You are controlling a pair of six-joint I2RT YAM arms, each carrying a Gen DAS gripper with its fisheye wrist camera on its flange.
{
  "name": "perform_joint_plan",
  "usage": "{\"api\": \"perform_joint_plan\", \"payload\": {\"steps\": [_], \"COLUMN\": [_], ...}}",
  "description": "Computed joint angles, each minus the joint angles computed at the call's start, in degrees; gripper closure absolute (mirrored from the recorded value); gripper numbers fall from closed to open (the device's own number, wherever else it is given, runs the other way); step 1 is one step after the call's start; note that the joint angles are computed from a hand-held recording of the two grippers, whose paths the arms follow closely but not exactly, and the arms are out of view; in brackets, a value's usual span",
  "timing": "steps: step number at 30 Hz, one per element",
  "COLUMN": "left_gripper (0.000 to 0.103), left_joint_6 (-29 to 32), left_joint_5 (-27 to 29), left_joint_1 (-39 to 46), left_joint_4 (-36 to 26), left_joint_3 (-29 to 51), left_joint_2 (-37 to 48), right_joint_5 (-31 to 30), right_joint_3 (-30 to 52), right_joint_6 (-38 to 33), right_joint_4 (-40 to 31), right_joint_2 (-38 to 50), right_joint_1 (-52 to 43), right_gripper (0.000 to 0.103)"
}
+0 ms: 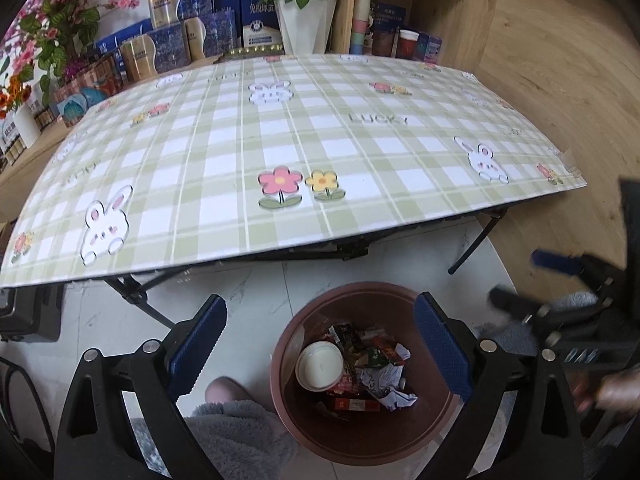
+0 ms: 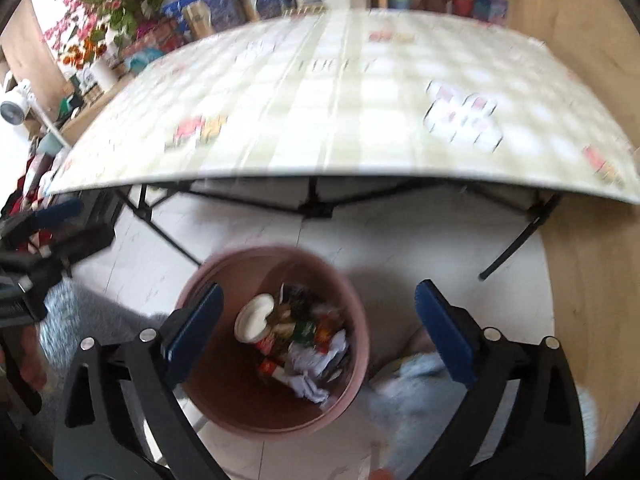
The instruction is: Collect trash
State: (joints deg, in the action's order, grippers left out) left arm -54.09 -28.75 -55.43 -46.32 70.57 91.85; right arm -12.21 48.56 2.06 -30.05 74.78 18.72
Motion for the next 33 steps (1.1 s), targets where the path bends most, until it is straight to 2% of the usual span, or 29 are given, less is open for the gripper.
{"api": "perform_joint_plan", "payload": {"steps": [7,18,29,33], "left_gripper": [0.011,0.006,0.006,0.006], "left_joint_6": [3.32,9.52,7.62,6.43], "left_joint_5": [-6.67,-18.22,-26.54,-27.43], "left_joint_1": [0.26,-0.70,-4.27,-5.27], "left_joint_4": [-6.58,-18.30,-35.42,-38.57], "left_joint_3": [9.10,31.82,55.14,59.95], "left_joint_2": [-0.82,1.48,9.55,11.13], "right_joint_5": [0.64,-2.48,-4.33,-4.82], "right_joint_3": [12.03,32.35,40.17,41.04], "right_joint_6": [-3.26,-6.12,-7.40,-6.71], "right_joint_4": [-5.28,-14.58,-18.26,-18.84], "right_joint_2": [-3.32,-2.84,-3.55,-3.85], "right_joint_1": [-4.16,-8.86,-9.76,-10.05], "right_gripper": [0.006,0.006,0.006,0.006]}}
